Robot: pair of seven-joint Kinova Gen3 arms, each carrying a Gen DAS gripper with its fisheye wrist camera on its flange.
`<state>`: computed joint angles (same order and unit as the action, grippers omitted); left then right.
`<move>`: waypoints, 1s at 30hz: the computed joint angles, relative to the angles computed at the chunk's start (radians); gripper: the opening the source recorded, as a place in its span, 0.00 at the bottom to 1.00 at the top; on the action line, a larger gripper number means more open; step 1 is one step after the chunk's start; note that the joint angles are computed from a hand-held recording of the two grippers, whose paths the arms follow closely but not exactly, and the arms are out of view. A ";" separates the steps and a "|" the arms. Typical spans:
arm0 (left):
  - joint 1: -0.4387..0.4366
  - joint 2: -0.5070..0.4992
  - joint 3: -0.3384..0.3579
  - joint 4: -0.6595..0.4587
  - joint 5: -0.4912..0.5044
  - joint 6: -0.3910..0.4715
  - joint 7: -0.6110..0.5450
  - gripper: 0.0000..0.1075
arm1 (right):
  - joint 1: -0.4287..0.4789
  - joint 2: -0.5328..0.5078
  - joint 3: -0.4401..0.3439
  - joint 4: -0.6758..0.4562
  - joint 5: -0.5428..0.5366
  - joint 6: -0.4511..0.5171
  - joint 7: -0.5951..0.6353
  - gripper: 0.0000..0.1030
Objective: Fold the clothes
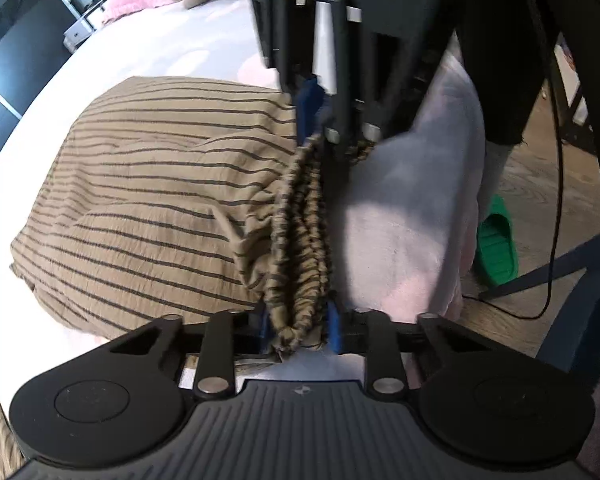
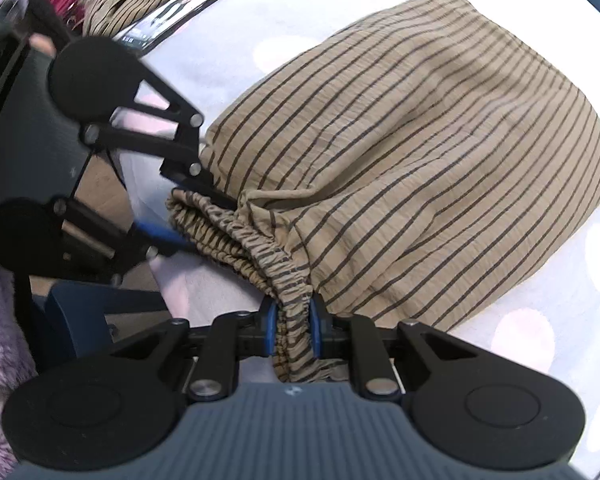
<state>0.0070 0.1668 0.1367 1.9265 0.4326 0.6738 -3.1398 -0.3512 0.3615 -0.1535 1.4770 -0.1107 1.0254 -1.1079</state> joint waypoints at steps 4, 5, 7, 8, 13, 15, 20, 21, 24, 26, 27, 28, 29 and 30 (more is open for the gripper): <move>0.013 0.034 -0.020 -0.051 -0.031 0.033 0.057 0.14 | -0.007 -0.041 -0.006 0.054 0.013 -0.066 0.016 0.26; 0.000 0.036 -0.016 -0.088 -0.045 0.073 0.091 0.14 | -0.014 -0.052 -0.008 0.070 0.021 -0.098 0.018 0.33; -0.003 0.061 -0.024 -0.141 -0.052 0.135 0.164 0.13 | -0.028 -0.083 -0.011 0.114 0.047 -0.164 0.029 0.40; -0.007 0.074 -0.025 -0.166 -0.051 0.165 0.197 0.13 | -0.032 -0.102 -0.014 0.140 0.057 -0.193 0.039 0.45; -0.040 0.120 -0.023 -0.264 -0.036 0.289 0.289 0.12 | 0.023 -0.168 -0.137 0.228 0.192 -0.277 0.031 0.56; -0.049 0.130 -0.023 -0.288 -0.033 0.319 0.314 0.12 | 0.029 -0.178 -0.181 0.258 0.273 -0.293 0.007 0.57; -0.066 0.154 -0.020 -0.342 -0.018 0.387 0.367 0.12 | -0.175 -0.169 -0.057 0.308 0.476 -0.299 -0.100 0.58; -0.071 0.160 -0.020 -0.356 -0.014 0.403 0.377 0.12 | -0.221 -0.166 -0.023 0.321 0.517 -0.305 -0.130 0.58; -0.086 0.173 -0.019 -0.383 0.004 0.439 0.398 0.12 | -0.337 -0.150 0.059 0.352 0.639 -0.318 -0.239 0.56; -0.088 0.175 -0.018 -0.393 0.010 0.449 0.411 0.12 | -0.357 -0.142 0.056 0.371 0.718 -0.328 -0.309 0.56; -0.090 0.176 -0.018 -0.395 0.012 0.454 0.414 0.12 | -0.386 -0.141 0.077 0.385 0.759 -0.336 -0.342 0.56; -0.092 0.177 -0.018 -0.397 0.014 0.458 0.417 0.12 | -0.432 -0.143 0.116 0.401 0.800 -0.345 -0.373 0.51; -0.094 0.172 -0.018 -0.394 0.014 0.460 0.417 0.12 | -0.478 -0.143 0.157 0.415 0.840 -0.351 -0.403 0.42; -0.096 0.167 -0.018 -0.390 0.014 0.462 0.416 0.12 | -0.525 -0.137 0.200 0.425 0.881 -0.355 -0.436 0.38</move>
<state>-0.0885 0.3342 0.1184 1.5365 0.4470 1.1355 -2.7239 -0.8759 0.2249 0.0465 1.9019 0.7705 0.6703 -1.5435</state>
